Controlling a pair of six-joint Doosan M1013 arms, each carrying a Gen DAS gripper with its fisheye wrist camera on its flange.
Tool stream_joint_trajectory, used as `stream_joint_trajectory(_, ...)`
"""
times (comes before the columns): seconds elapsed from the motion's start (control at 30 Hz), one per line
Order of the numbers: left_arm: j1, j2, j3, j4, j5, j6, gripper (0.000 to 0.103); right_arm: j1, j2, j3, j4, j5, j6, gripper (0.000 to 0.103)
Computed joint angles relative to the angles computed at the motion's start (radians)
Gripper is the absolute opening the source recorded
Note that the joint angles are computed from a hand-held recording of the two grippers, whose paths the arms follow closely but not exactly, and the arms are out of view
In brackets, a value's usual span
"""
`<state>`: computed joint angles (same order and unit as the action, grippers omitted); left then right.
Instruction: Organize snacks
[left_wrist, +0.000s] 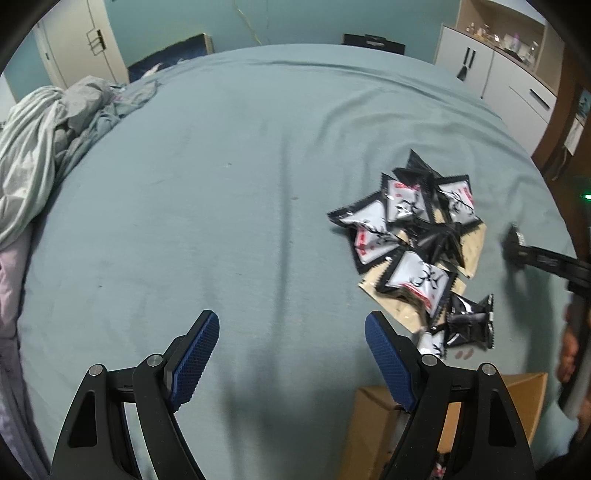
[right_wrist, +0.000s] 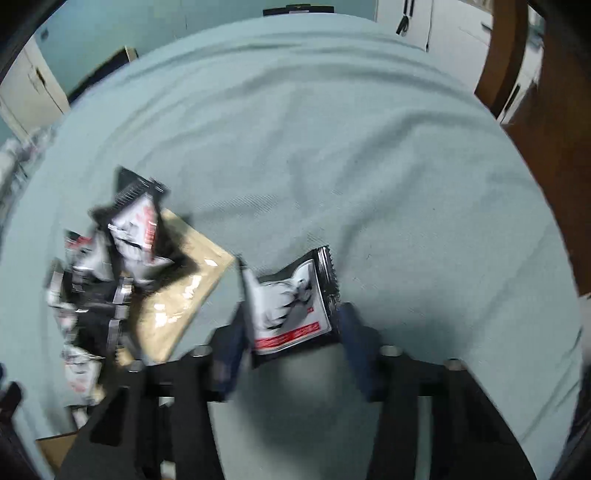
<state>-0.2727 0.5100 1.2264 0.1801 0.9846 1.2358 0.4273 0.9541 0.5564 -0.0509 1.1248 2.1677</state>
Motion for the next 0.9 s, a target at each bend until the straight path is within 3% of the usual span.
stream_joint_trajectory(0.3, 0.009, 0.009, -0.004, -0.009, -0.011, 0.011, 0.082, 0.01, -0.25, 0.347, 0.089, -0.237, -0.006, 0.021)
stream_joint_trajectory(0.5, 0.021, 0.059, -0.065, -0.141, 0.029, 0.1, 0.082, 0.047, -0.392, 0.561, 0.139, -0.377, -0.063, 0.021)
stream_joint_trajectory(0.7, 0.022, 0.122, -0.162, -0.196, 0.066, 0.123, 0.083, 0.088, -0.463, 0.691, 0.06, -0.441, -0.029, 0.021)
stream_joint_trajectory(0.77, 0.026, 0.156, -0.212, -0.214, 0.094, 0.109, 0.083, 0.086, -0.473, 0.707, 0.084, -0.423, -0.04, 0.022)
stream_joint_trajectory(0.9, 0.035, 0.231, -0.315, -0.254, 0.172, 0.08, 0.083, 0.082, -0.426, 0.637, 0.094, -0.359, -0.067, 0.022)
